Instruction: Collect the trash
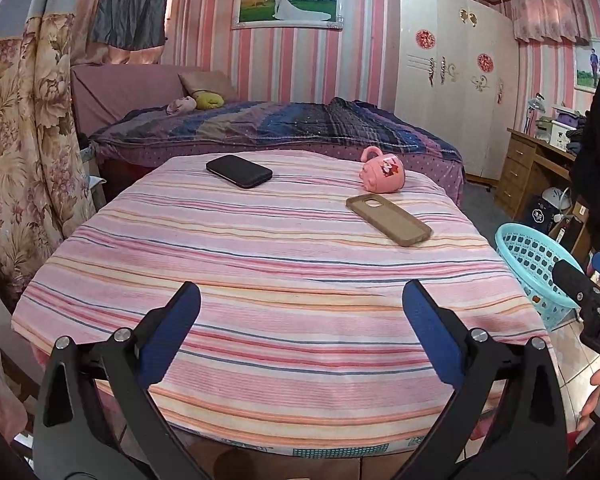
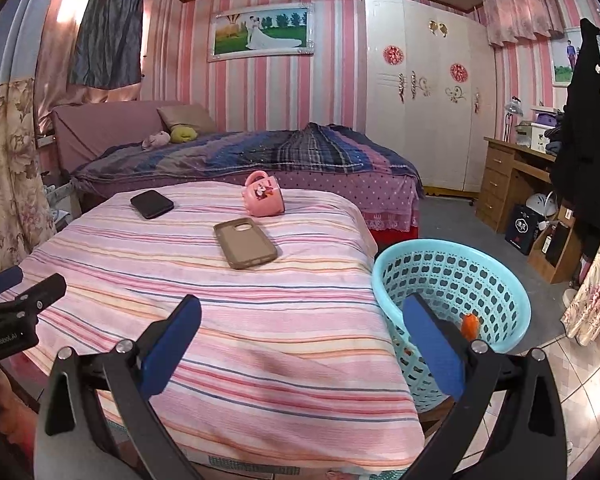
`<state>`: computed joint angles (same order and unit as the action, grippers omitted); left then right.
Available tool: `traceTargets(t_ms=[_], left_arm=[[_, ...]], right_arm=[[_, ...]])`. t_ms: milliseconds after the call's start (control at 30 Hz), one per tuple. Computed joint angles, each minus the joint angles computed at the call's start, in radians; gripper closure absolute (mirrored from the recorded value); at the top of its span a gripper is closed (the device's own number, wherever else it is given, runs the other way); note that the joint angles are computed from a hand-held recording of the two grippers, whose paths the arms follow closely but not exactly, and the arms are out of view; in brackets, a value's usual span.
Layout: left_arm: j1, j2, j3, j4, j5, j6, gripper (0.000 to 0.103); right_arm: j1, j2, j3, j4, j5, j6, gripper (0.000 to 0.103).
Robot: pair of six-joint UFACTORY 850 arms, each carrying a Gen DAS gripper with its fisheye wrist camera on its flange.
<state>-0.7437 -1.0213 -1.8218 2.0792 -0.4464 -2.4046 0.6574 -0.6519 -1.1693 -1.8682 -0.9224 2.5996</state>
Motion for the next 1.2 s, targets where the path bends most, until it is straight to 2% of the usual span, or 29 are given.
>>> traceTargets(t_ms=[767,1200], left_arm=[[-0.004,-0.004,-0.007,0.017,-0.017,0.009,0.005],[-0.007,-0.003,-0.004,0.042,-0.027,0.000,0.005]], right_arm=[[0.017,-0.009,-0.022,0.017,-0.058,-0.041,0.005],[0.013,-0.003,-0.017,0.020,-0.056,-0.042,0.005]])
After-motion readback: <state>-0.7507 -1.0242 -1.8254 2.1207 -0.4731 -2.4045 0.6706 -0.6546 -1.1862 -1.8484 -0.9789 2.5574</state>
